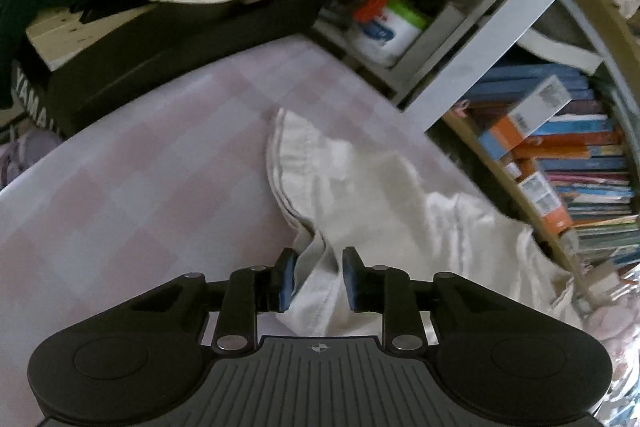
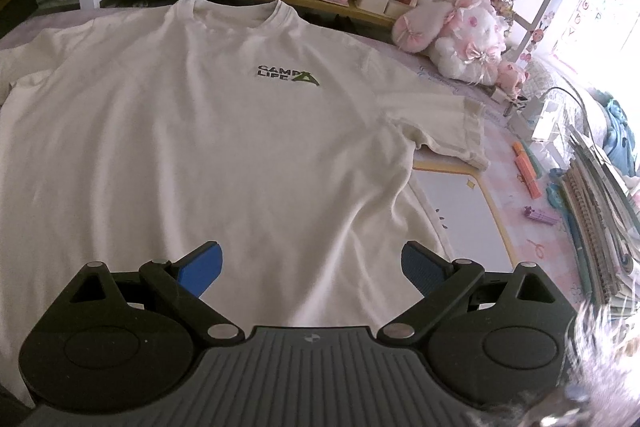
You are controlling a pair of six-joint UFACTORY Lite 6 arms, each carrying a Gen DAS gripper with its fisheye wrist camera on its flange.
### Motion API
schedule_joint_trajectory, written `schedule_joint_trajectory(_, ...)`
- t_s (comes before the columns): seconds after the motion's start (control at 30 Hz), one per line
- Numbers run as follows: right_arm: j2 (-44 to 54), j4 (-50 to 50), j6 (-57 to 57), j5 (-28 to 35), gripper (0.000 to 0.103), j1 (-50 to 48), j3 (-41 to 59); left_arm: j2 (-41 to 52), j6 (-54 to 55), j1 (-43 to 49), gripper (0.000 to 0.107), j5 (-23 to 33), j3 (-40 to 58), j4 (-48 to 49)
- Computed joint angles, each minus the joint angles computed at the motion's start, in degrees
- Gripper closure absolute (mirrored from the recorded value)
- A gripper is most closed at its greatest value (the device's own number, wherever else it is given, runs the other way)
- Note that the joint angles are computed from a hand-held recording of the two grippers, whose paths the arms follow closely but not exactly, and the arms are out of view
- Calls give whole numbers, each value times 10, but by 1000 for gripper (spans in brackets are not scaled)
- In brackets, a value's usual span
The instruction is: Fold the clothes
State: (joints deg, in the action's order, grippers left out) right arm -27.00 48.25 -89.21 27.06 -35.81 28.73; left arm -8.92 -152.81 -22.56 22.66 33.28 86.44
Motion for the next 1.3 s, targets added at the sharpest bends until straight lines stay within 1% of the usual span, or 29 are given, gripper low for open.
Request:
schedule_joint_trajectory(0.17,8,2,-3,-4,6,3,1,15,-10,-1,82,10,7,23)
schedule_joint_trajectory(0.27,12,3,-6,-7,6,6,1,3,-95,11,83,-5,-13,92)
schedule_joint_trajectory(0.3,14,4,-6,-7,6,7,2,-2,-129,18,85,-12,-21,118)
schedule_joint_trajectory(0.33,17,6,-6,-8,6,8,3,-5,-150,24,92,-19,-26,136)
schedule_joint_trajectory(0.37,20,7,-6,-8,6,9,4,-8,-166,27,95,-22,-30,150)
schedule_joint_trajectory(0.43,30,15,-13,-8,6,10,8,-10,-184,33,99,-28,-35,168)
schedule_joint_trajectory(0.53,45,32,-34,-6,6,9,12,-12,-179,36,100,-30,-33,154)
schedule_joint_trajectory(0.77,114,108,-137,15,6,-13,50,-6,-160,7,101,2,0,105)
schedule_joint_trajectory(0.87,169,139,-181,33,6,-27,88,15,-104,-20,101,35,47,44)
schedule_joint_trajectory(1.0,256,164,-223,64,6,-42,156,65,-1,-69,101,94,147,-43)
schedule_joint_trajectory(1.13,334,156,-241,96,6,-51,215,163,146,-114,101,148,300,-127)
schedule_joint_trajectory(1.3,410,124,-253,130,6,-64,266,332,358,-158,101,198,548,-243)
